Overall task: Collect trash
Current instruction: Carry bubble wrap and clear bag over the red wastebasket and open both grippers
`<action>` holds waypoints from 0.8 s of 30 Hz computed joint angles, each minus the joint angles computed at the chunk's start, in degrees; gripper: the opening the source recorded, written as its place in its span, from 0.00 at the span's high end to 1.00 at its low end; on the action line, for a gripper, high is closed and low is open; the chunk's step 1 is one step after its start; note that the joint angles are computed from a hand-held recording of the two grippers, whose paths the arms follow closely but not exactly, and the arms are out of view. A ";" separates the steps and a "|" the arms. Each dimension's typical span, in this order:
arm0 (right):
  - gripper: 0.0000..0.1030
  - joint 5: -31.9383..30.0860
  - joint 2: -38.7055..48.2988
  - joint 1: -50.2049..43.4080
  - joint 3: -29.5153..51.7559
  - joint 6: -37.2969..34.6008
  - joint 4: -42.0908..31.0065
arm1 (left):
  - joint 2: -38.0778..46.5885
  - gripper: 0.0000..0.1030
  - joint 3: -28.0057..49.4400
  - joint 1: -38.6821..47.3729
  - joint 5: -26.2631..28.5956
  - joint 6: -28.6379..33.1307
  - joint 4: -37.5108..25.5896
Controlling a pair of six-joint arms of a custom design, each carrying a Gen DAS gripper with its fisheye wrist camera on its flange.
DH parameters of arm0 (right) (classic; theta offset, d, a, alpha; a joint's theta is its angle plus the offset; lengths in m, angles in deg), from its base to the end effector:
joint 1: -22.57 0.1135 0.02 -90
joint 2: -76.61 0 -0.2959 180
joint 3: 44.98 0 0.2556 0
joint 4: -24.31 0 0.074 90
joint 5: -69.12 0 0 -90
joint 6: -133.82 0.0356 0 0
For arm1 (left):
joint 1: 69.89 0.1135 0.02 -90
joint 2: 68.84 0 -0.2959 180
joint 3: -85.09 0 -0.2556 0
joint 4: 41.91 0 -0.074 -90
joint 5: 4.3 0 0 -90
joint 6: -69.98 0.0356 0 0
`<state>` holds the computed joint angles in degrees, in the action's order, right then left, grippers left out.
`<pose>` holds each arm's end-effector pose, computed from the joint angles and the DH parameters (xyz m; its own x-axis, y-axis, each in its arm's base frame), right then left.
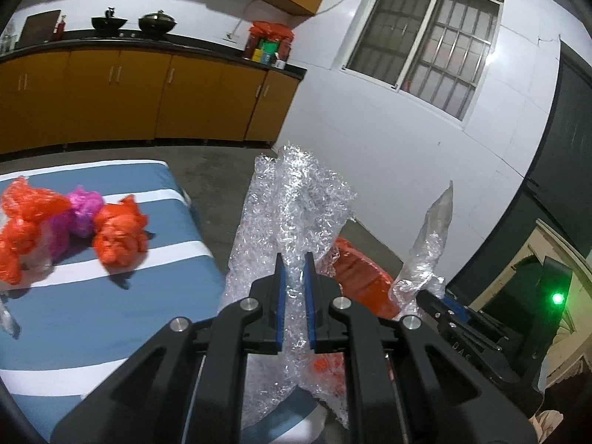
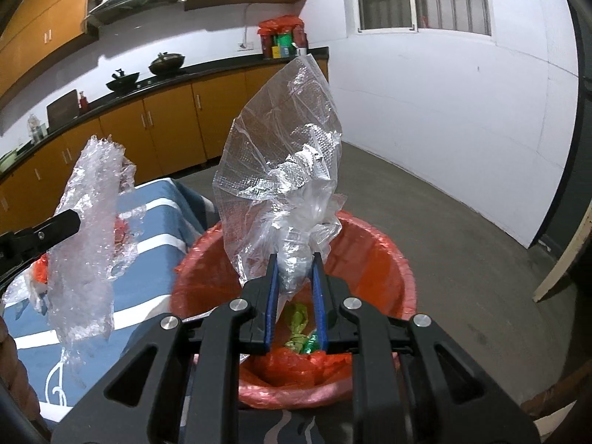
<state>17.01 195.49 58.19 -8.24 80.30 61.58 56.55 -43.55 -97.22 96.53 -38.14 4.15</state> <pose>0.2324 0.1396 0.0474 -0.5240 0.2017 -0.8275 0.2559 0.9639 0.0730 0.3149 -0.1703 0.0579 -0.5821 -0.0430 -0.8120 0.4391 0.8238 -0.3584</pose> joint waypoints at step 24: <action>0.75 -4.56 3.60 -6.77 1.27 -0.14 1.52 | 10.38 0.83 17.07 -6.10 -0.93 0.38 -11.46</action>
<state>12.44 199.09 51.42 -6.96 80.16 63.10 66.92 -26.48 -103.32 95.59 -37.77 -7.31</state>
